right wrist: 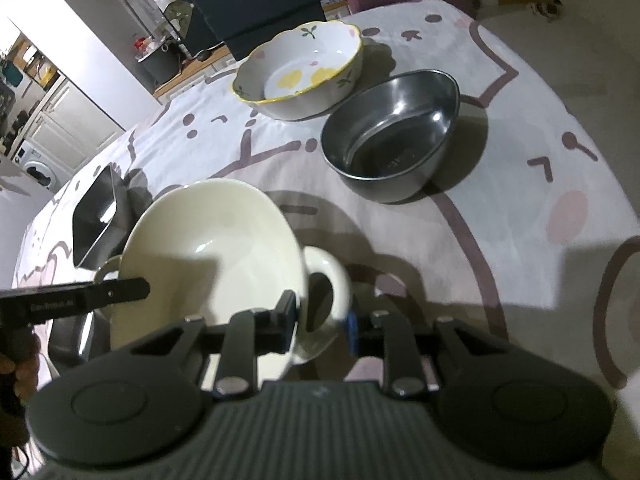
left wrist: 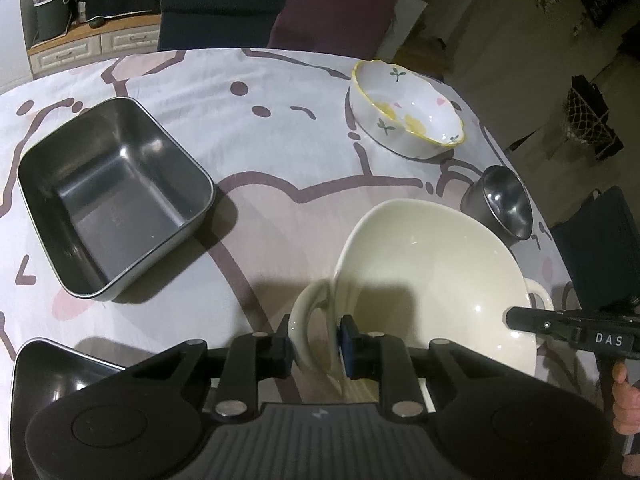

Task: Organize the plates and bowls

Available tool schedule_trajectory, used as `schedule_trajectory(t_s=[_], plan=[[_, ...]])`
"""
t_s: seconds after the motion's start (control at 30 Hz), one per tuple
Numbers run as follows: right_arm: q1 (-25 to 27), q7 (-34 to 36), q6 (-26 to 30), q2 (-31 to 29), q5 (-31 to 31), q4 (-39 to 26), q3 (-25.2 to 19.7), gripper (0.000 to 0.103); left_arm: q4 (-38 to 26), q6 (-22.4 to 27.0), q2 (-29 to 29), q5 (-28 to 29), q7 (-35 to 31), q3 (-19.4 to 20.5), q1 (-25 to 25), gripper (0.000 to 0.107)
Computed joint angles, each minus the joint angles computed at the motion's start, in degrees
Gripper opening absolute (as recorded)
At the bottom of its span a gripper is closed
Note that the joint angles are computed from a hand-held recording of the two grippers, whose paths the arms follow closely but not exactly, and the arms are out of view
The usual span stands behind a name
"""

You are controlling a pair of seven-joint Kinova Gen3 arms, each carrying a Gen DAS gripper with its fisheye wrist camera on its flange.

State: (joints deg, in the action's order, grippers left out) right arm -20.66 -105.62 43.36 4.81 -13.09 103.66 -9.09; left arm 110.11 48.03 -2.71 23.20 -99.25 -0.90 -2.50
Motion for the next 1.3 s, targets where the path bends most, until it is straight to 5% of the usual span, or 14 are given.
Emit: schedule_trajectory(t_s=[0.5, 1.3], plan=[[-1.93, -4.85, -1.34, -6.38, 6.29, 0.95, -1.25, 0.029, 0.16, 0.08, -6.75, -0.22, 2.43, -1.19, 1.1, 0.025], [-8.78, -10.07, -2.35, -9.31, 8.04, -3.23, -6.23, 0.029, -2.37, 13.72, -24.81, -11.78, 10.77, -6.96, -2.84, 0.025]])
